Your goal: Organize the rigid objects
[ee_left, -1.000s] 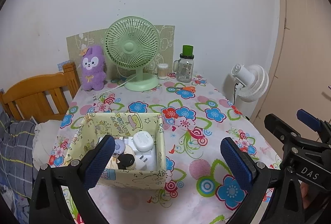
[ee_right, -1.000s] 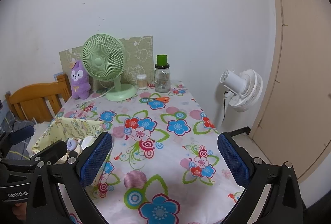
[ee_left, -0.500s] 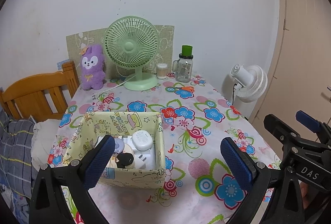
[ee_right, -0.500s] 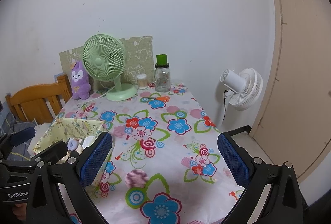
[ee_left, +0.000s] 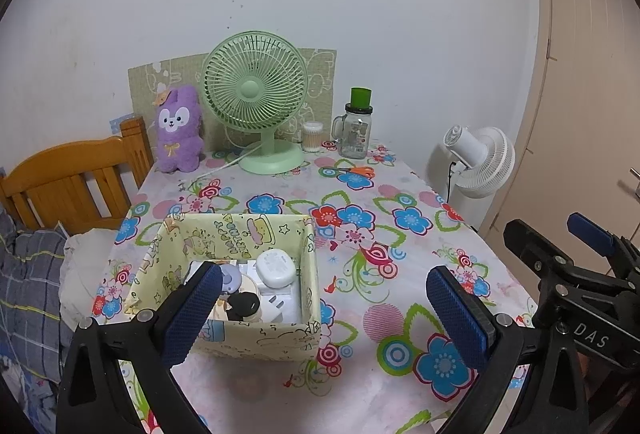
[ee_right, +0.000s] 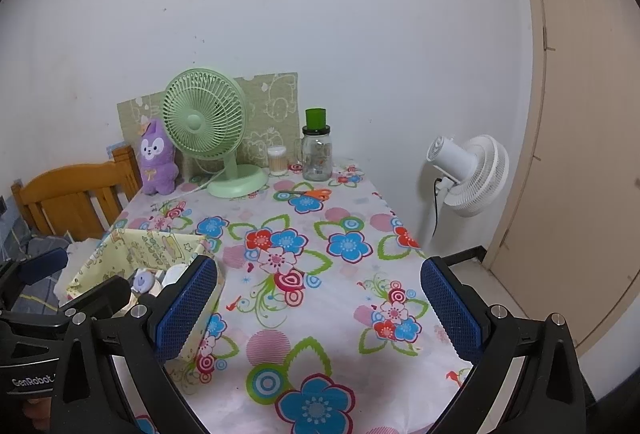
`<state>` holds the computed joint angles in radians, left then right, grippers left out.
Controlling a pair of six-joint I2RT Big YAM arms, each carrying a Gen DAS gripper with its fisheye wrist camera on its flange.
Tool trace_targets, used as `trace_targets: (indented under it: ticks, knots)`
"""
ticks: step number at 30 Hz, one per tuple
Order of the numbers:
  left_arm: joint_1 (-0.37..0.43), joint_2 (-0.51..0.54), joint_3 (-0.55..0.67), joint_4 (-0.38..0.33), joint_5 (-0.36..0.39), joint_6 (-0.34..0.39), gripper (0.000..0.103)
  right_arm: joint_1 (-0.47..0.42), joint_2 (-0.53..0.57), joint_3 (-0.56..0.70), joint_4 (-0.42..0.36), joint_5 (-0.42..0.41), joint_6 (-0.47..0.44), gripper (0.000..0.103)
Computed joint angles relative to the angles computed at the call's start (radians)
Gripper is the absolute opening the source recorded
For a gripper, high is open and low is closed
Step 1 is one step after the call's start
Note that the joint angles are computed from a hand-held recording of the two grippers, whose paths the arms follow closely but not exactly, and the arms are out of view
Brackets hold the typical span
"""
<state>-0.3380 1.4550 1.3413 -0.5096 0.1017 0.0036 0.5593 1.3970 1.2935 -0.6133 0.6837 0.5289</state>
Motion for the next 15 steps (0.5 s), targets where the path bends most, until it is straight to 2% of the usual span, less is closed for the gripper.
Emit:
trace_targets:
  ticks: [15]
  knots:
    - [0.007, -0.002, -0.003, 0.006, 0.013, 0.008, 0.103, 0.002, 0.001, 0.000, 0.004, 0.010, -0.006, 0.103]
